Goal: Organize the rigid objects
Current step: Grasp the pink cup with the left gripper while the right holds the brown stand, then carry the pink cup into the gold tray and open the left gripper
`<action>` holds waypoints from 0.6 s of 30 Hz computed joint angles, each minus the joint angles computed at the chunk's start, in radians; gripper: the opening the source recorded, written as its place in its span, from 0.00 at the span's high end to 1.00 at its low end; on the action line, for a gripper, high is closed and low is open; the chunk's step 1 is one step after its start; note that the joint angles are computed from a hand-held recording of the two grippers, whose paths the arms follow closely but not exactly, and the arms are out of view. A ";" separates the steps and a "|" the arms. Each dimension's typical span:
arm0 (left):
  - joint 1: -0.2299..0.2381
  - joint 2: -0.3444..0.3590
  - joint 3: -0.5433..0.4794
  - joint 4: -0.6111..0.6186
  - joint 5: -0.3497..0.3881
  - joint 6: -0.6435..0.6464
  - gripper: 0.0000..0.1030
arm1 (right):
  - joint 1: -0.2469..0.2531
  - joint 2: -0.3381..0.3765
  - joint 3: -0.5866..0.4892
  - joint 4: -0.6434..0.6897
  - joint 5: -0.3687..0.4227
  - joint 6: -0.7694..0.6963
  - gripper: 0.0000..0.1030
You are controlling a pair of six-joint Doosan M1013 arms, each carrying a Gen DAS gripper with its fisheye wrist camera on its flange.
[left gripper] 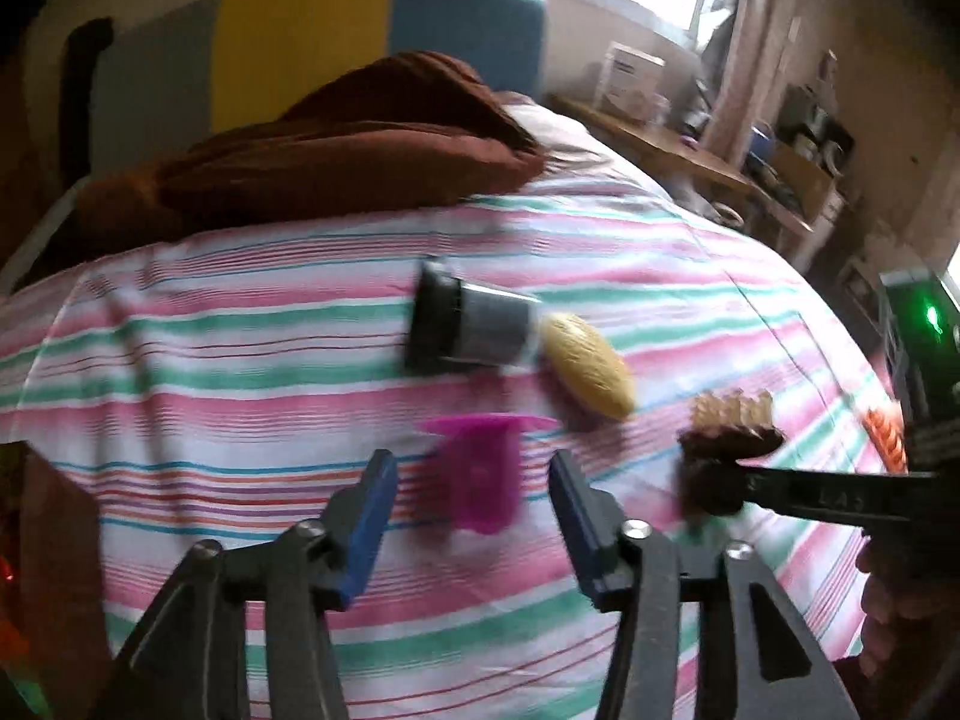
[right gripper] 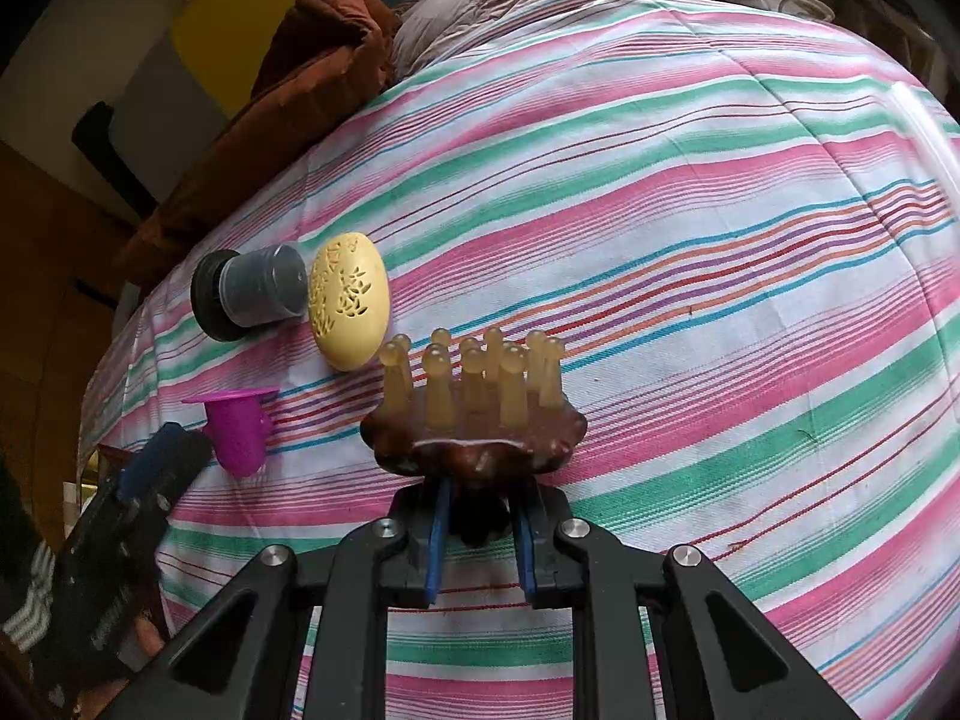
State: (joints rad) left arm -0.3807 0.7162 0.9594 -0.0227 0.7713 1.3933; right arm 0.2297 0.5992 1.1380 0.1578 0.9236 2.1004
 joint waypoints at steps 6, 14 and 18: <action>-0.011 0.056 -0.076 0.073 0.090 -0.102 0.47 | 0.001 0.005 -0.007 -0.001 0.002 0.003 0.82; -0.010 0.026 0.002 0.110 -0.017 -0.140 0.69 | 0.005 0.020 -0.027 -0.012 0.012 0.005 0.82; -0.006 0.011 0.032 0.105 -0.040 -0.147 0.69 | 0.006 0.024 -0.031 -0.016 0.011 0.001 0.82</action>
State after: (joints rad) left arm -0.3864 0.7273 0.9910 0.0823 0.7318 1.2461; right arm 0.2358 0.6228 1.1073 0.1420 0.9347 2.1015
